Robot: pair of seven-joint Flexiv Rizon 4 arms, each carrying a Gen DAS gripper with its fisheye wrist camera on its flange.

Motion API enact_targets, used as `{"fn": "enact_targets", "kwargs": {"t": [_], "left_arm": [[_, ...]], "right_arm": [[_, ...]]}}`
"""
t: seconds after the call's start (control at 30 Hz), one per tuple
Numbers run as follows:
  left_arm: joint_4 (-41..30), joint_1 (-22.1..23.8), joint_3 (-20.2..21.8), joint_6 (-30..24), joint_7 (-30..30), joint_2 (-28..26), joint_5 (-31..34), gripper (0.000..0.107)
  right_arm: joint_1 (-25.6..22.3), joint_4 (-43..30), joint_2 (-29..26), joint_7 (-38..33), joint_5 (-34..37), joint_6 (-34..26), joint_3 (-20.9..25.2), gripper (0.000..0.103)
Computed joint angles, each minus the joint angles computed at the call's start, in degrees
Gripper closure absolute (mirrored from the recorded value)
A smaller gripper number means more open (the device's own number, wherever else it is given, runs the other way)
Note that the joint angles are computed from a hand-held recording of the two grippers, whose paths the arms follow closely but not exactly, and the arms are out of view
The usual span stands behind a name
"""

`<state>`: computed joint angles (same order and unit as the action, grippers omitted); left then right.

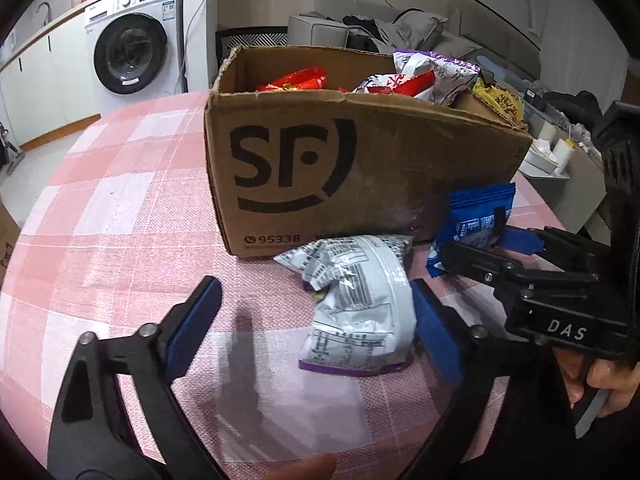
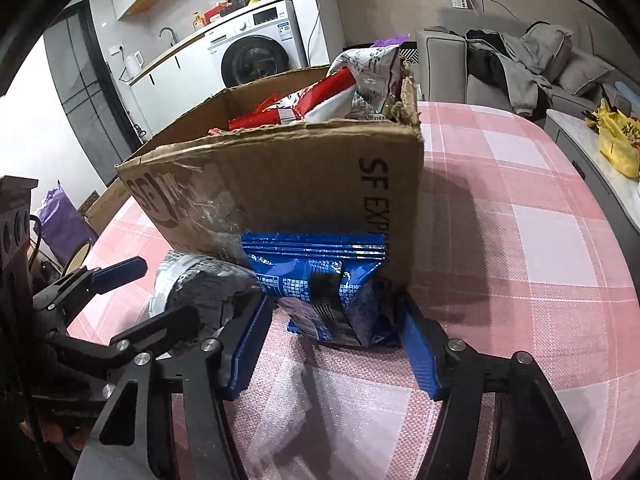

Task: Organize snacks
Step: 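Grasp the silver-white bag with the left gripper while the right grasps the blue biscuit packet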

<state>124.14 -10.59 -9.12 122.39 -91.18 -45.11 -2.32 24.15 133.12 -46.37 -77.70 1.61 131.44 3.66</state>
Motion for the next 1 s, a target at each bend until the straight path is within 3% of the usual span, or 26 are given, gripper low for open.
{"fn": "enact_targets", "kwargs": {"t": [0.2,0.27,0.4,1.0], "left_arm": [[-0.6,8.0,-6.8,-1.1,-1.0,-1.6,8.0,0.052],[-0.5,8.4,-7.3,-0.9,-0.8,-1.8,9.5,0.064],[-0.9,4.7,-4.1,0.1,0.8,-1.4,8.0,0.065],[1.4,7.5,-5.1,4.3,0.3,-1.6,11.4,0.068]], "right_arm": [[-0.9,0.5,-0.3,-0.1,-0.8,1.0,0.6,0.047],[-1.8,0.7,-0.3,0.2,-1.6,1.3,1.2,0.048],[-2.9,1.3,-0.4,0.6,-2.7,2.2,1.7,0.054],[-5.4,4.6,0.2,1.3,-5.6,7.3,3.5,0.056]]}}
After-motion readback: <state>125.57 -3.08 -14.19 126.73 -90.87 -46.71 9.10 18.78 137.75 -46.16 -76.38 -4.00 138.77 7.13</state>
